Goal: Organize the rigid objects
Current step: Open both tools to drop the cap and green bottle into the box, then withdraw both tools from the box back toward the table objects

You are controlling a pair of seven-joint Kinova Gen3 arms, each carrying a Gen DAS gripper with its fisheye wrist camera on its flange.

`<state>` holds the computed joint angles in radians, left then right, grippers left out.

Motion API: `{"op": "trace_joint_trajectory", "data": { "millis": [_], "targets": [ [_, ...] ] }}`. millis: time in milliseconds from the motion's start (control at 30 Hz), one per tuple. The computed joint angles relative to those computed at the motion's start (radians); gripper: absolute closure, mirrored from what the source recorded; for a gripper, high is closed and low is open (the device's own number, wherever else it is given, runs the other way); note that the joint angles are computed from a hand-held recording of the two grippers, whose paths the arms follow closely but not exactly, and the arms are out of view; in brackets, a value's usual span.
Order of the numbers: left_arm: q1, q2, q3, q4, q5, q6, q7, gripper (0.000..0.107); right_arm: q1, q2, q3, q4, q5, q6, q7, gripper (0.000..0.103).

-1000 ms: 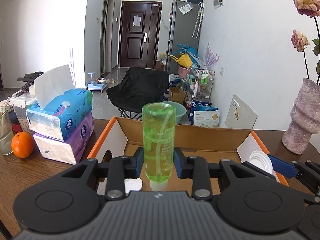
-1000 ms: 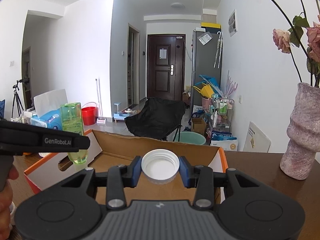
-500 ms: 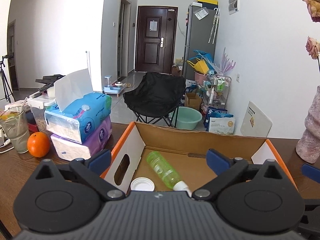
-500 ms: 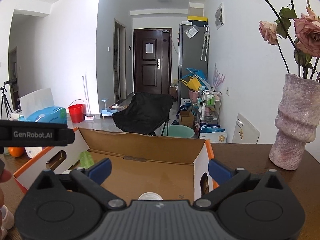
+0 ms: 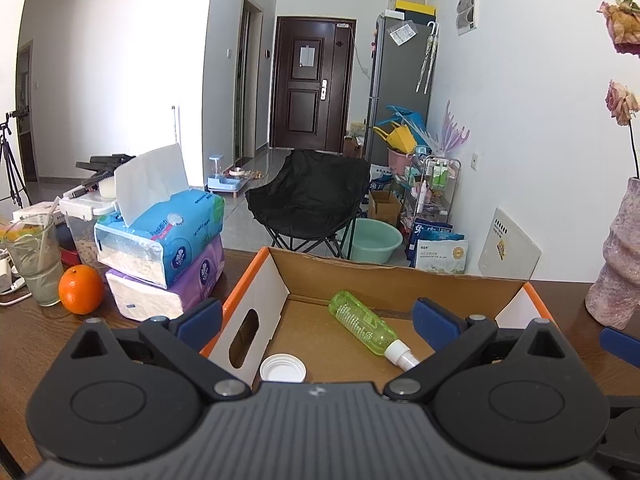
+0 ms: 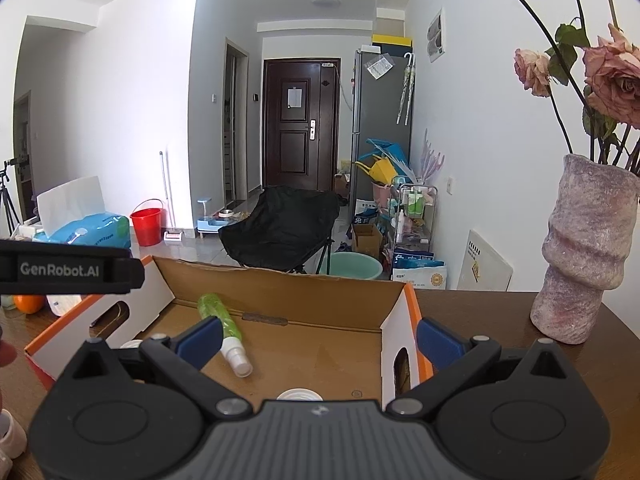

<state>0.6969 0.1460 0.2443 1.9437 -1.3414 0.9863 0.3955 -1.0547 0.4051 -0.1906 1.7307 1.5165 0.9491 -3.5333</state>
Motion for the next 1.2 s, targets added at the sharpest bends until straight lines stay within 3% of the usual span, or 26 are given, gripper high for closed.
{"op": "trace_joint_trajectory", "data": {
  "millis": [800, 1200],
  "targets": [
    [0.081, -0.089, 0.111, 0.093, 0.051, 0.178, 0.074, 0.004, -0.059, -0.098, -0.090, 0.133, -0.016, 0.131, -0.104, 0.000],
    [0.146, -0.129, 0.185, 0.163, 0.101, 0.291, 0.128, 0.004, -0.134, -0.132, -0.154, 0.215, -0.051, 0.244, -0.204, 0.000]
  ]
}}
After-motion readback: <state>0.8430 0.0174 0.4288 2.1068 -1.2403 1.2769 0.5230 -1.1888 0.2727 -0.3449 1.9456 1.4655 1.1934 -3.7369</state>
